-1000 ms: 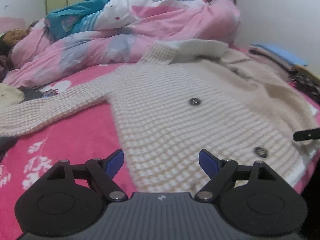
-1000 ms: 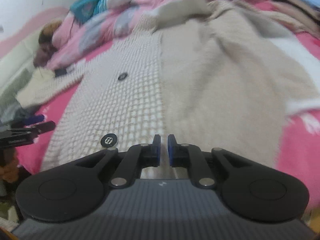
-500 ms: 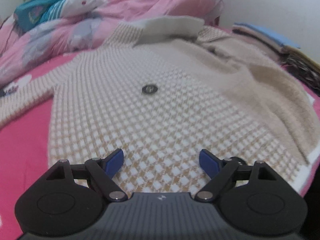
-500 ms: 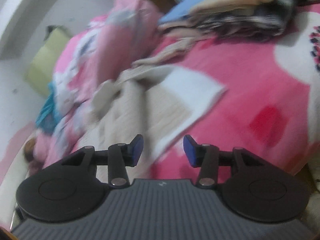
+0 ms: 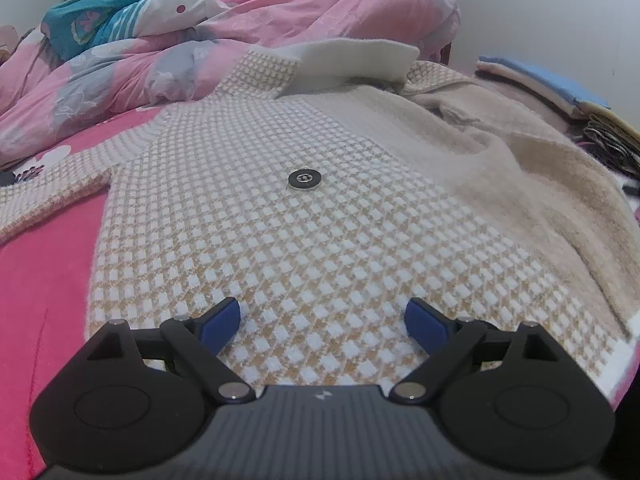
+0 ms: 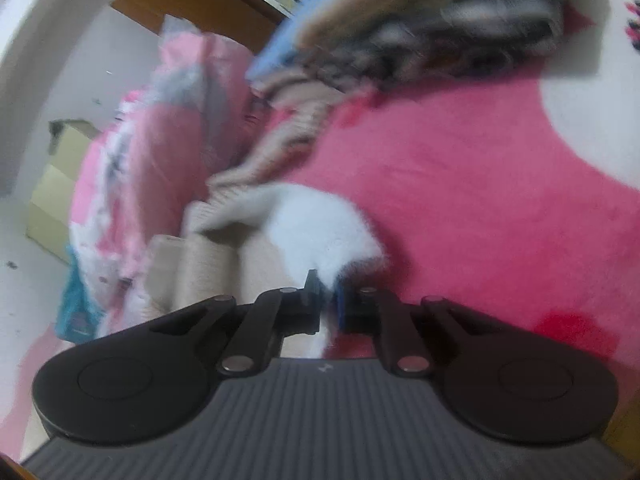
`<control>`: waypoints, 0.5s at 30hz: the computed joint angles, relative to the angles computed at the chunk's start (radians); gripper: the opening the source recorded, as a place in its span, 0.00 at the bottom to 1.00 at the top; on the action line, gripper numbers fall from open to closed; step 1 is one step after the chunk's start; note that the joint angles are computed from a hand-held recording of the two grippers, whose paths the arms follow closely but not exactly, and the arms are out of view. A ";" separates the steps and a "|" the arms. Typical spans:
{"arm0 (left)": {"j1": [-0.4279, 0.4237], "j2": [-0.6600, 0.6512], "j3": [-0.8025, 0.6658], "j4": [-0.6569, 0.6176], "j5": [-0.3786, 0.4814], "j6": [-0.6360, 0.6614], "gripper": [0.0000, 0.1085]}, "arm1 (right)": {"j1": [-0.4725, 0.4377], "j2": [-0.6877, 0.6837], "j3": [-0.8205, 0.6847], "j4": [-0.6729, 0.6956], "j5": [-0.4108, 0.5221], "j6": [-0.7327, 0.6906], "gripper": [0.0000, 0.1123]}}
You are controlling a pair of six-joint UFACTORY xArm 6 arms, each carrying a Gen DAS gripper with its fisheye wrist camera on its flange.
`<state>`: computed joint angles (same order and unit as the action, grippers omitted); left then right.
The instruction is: Fold clothes
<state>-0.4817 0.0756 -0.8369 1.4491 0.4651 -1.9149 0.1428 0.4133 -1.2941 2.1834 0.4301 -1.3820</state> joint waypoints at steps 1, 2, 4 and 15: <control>0.002 -0.002 0.002 0.004 -0.005 -0.007 0.84 | 0.003 -0.029 0.013 0.024 0.012 -0.043 0.05; 0.004 -0.004 0.003 0.008 -0.010 -0.014 0.84 | 0.010 -0.056 0.019 0.035 0.015 -0.076 0.05; 0.007 -0.008 0.008 0.017 -0.016 -0.031 0.84 | 0.035 -0.110 0.021 0.037 0.019 -0.146 0.05; 0.072 -0.058 0.054 0.200 -0.133 -0.255 0.84 | 0.261 -0.350 0.065 -0.397 0.091 -0.294 0.05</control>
